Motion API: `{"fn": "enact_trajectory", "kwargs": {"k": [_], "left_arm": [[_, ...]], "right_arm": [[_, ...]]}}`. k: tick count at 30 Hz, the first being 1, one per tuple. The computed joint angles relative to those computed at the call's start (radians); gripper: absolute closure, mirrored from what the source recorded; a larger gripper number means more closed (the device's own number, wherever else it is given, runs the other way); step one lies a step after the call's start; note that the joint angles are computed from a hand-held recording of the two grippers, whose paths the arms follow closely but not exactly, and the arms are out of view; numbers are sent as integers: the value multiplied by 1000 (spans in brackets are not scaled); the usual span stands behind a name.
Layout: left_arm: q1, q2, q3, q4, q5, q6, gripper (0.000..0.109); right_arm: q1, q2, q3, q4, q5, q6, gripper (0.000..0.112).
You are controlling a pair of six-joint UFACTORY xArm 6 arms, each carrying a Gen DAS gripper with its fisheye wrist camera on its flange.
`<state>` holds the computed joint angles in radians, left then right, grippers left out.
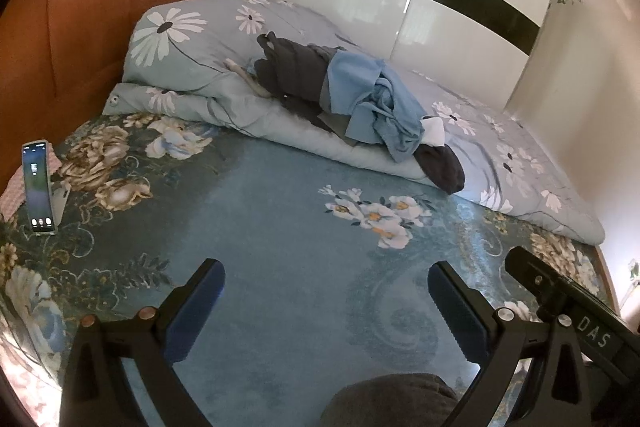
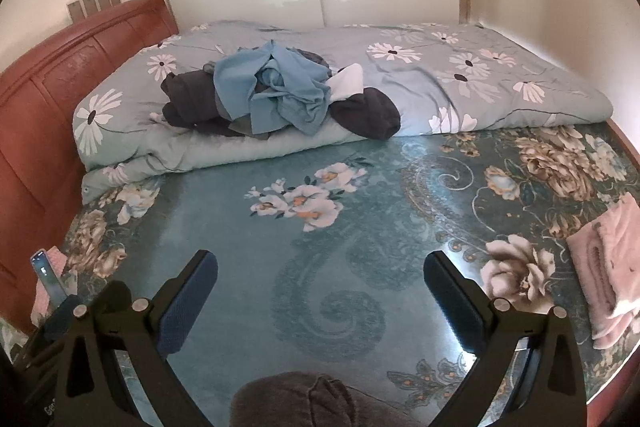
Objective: Fold clothes
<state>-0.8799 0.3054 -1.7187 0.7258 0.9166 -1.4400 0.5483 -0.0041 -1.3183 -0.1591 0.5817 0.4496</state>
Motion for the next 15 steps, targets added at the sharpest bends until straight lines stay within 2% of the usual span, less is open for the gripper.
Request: {"fn": "enact_trajectory", "kwargs": {"k": [9,12,15], "left_arm": [[3,4,7,54,-1,-23,6],[4,-8,36,87,-19,-58,6],[18,-10,52,63,-48,-56,6]], "right_arm": [[4,21,-10,-4,4,2,9],[5,30,-19,-9,11,5,9],[8,39,-27,-20,19,9,9]]}}
